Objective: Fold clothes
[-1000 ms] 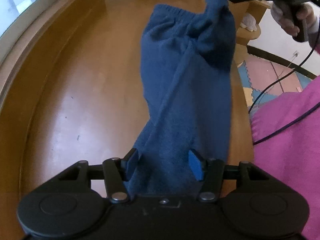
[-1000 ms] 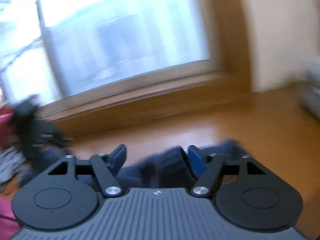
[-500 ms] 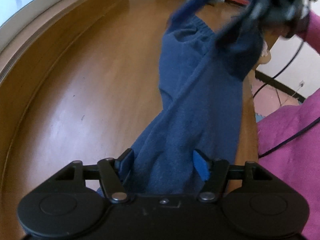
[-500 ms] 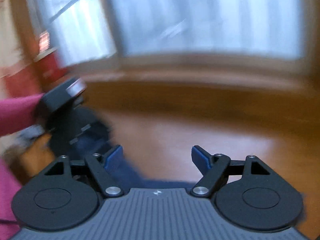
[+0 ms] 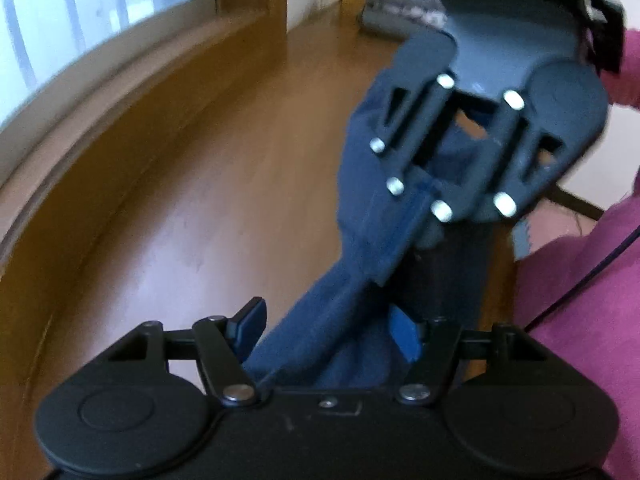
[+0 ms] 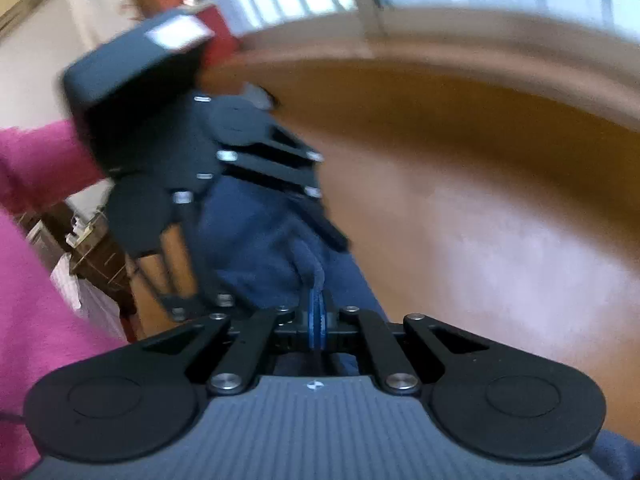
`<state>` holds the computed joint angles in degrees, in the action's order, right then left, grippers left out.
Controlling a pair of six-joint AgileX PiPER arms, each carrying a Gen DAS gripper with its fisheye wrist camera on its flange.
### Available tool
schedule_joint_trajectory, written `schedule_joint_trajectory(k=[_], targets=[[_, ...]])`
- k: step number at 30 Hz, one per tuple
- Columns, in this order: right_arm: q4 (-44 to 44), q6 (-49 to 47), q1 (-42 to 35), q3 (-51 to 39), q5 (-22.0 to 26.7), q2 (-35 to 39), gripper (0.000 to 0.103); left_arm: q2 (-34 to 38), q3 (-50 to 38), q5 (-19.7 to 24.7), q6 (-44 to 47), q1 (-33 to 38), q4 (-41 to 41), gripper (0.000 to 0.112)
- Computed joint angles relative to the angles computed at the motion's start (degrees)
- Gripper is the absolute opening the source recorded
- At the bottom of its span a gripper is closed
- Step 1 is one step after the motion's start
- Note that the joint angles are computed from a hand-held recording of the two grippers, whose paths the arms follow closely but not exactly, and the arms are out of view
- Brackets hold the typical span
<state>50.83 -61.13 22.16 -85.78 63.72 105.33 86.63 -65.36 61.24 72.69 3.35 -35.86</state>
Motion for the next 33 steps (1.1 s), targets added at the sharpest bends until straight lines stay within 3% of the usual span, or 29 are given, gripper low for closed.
schedule_joint_trajectory(k=[1, 5, 9, 12, 14, 15, 18, 21, 24, 30, 33], targets=[[-0.02, -1.98, 0.17, 1.86, -0.71, -2.04, 0.002, -0.17, -0.27, 0.82, 0.68, 0.28, -0.84, 0.058], [1.15, -8.23, -0.01, 9.32, -4.19, -9.35, 0.002, -1.64, 2.31, -2.04, 0.29, -2.65, 0.31, 0.015], [6.83, -10.56, -2.94, 15.5, -5.99, -13.72, 0.006, -4.29, 7.55, -7.5, -0.16, -4.61, -0.8, 0.008], [7.44, -6.58, -5.57, 23.09, -14.16, -20.94, 0.026, -7.45, 12.54, -11.93, -3.62, -4.25, -3.0, 0.008], [9.49, -3.6, -10.36, 30.98, -19.37, -28.37, 0.064, -10.07, 15.74, -14.36, -6.1, -3.88, -4.45, 0.008], [9.16, -1.76, -12.09, 35.94, -23.27, -33.21, 0.077, -11.38, 17.27, -15.57, -7.46, -3.76, -5.08, 0.008], [-0.03, 10.72, -16.71, 48.28, -32.6, -47.89, 0.079, -14.48, 19.34, -19.14, -15.51, -5.1, -3.41, 0.008], [-15.69, 26.79, -23.53, 54.72, -29.68, -58.83, 0.079, -16.7, 18.69, -19.57, -24.16, -6.01, -1.3, 0.008], [-21.37, 31.77, -28.15, 60.39, -25.1, -66.5, 0.079, -19.05, 18.21, -18.88, -28.72, -6.65, 0.49, 0.007], [-44.69, 63.97, -10.59, 69.48, -33.83, -69.1, 0.079, -21.96, 19.6, -21.88, -36.24, -10.63, 4.86, 0.007], [-44.09, 67.5, -10.49, 71.93, -34.19, -70.53, 0.079, -23.04, 21.22, -24.41, -39.41, -13.31, 6.35, 0.007]])
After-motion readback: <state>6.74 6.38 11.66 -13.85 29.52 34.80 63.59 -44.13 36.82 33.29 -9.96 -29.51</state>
